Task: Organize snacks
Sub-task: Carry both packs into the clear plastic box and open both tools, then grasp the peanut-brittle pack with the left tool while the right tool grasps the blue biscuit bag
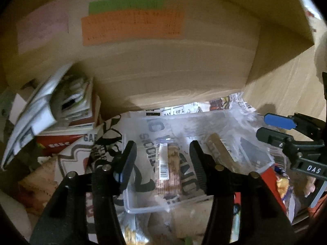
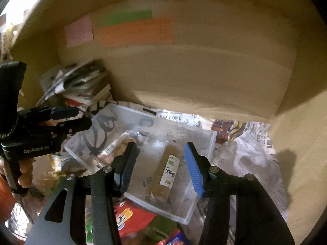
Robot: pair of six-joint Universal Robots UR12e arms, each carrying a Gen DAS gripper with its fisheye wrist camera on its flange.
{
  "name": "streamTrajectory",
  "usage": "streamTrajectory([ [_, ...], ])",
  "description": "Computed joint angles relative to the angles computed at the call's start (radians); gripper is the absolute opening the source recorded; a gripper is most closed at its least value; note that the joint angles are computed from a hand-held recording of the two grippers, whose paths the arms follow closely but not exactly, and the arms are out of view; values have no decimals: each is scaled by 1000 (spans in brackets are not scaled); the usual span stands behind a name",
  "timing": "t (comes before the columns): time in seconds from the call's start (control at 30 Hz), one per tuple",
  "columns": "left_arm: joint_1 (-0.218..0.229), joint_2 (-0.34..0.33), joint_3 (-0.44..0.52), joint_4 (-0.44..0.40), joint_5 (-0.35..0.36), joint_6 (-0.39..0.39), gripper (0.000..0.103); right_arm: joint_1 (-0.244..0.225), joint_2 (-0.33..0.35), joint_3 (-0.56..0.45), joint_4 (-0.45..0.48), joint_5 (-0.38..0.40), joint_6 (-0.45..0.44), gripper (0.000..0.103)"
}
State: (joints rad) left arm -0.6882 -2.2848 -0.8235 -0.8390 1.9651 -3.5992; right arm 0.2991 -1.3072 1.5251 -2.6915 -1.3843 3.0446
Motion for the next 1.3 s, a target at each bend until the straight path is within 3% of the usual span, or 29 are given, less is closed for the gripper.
streamTrajectory([
  [0.23,-25,72,-113,113,49,19,69,-3,-58,86,-111,-17,22,55],
  [0.47,-42,133,-222,173,89,11,78,-8,-103,158,-152,-42,57,59],
  [0.7,-49,179,-315,157,92,-32,81,-7,-136,223,-152,-79,114,61],
  [0.97,-38,204,-397,114,37,-98,81,-2,-164,293,-157,-144,200,63],
  [1.13,-33,202,-419,91,6,-124,81,0,-162,302,-143,-159,223,83],
  [1.3,-22,191,-419,83,-31,-134,81,4,-138,285,-118,-181,234,87],
])
